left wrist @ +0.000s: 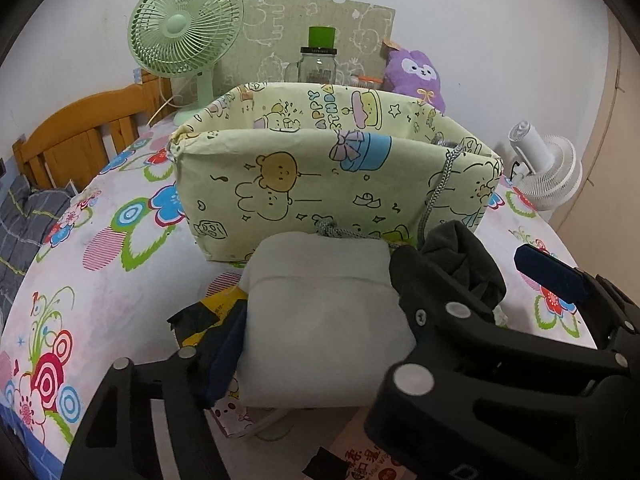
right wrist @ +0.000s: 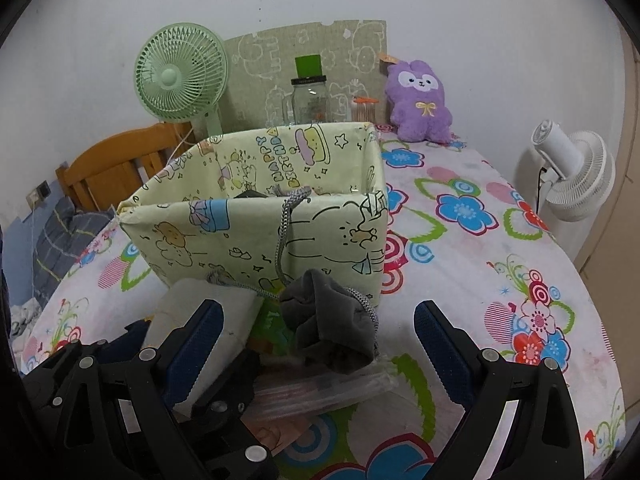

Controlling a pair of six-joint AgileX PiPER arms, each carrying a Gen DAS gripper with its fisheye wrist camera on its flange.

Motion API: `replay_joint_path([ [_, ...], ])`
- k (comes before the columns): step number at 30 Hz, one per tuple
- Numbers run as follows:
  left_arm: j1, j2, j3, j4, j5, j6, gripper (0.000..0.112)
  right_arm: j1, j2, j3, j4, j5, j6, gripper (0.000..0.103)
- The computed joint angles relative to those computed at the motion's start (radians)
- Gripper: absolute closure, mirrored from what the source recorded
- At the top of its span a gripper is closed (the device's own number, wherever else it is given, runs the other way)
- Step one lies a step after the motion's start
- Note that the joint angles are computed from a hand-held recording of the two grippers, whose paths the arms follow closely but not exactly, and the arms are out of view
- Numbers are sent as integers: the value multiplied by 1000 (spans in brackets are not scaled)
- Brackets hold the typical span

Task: Organize soft objects
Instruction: 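Grasp the white folded towel with left tool while right tool grasps the grey sock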

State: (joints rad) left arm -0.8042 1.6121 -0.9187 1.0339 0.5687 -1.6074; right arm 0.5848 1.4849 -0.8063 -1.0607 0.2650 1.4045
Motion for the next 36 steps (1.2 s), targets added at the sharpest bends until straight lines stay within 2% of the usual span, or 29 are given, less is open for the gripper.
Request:
replay_joint_path([
  [4, -2, 3, -2, 11, 3, 0, 43, -4, 15, -8, 0, -6, -4, 5],
  [10, -1, 11, -8, 15, 5, 7, 43, -12, 39, -23, 16, -19, -33, 8],
  [15, 2, 13, -9, 15, 4, 11, 44, -39, 54, -25, 166, -73, -170, 21],
  [18, -1, 12, -8, 19, 9, 5, 44, -39, 54, -25, 162, -64, -158, 35],
  [19, -4, 15, -11, 19, 17, 6, 44, -41, 56, -26, 176, -60, -168, 43],
  [21, -12, 18, -13, 24, 28, 0, 44, -46, 61, -27, 203, -56, -190, 49],
  [23, -16, 15, -13, 26, 33, -3, 44, -44, 55, -21, 161, -53, -145, 56],
  [31, -52, -25, -5, 49, 76, -31, 45, -33, -2, 6, 55, -46, -37, 63],
  [36, -80, -57, -9, 41, 115, -25, 45, -22, -49, 13, 80, -25, -60, 63],
])
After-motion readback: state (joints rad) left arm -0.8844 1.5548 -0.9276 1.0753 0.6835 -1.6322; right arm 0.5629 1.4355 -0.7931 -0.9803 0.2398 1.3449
